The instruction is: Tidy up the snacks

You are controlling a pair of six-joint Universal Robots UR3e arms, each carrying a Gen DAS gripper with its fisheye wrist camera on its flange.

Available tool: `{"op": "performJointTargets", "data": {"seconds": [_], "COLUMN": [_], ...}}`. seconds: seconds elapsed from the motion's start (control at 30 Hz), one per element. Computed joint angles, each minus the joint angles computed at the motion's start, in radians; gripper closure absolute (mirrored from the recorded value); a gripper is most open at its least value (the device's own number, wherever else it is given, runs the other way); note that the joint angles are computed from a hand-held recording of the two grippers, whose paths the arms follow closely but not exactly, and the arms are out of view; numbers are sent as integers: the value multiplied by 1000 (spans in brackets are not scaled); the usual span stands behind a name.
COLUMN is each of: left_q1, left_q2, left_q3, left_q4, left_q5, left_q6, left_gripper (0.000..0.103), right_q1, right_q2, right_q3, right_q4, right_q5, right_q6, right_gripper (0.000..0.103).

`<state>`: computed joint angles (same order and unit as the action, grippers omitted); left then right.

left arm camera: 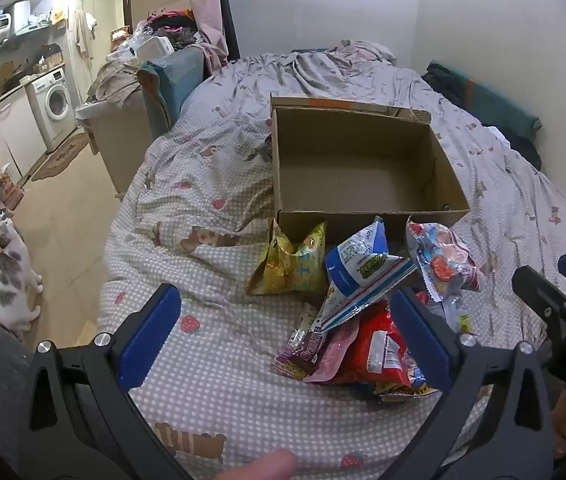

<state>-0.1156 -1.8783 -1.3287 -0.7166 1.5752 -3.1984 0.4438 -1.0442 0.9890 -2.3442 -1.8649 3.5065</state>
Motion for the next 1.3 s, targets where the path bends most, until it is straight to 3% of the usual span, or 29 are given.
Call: {"op": "performJointTargets", "data": {"seconds": [1.3], "left_q1": [-7], "left_q2": [2], "left_q3": [0], "left_q4": [2], "left_q5": [11], "left_q6": [2], "left_gripper": [0], "right_q1": [-10], "right_q2": [10], "right_q3": [-22], "right_q4": [32], "right_q5": [15], "right_q6": [9], "right_gripper": [0]}}
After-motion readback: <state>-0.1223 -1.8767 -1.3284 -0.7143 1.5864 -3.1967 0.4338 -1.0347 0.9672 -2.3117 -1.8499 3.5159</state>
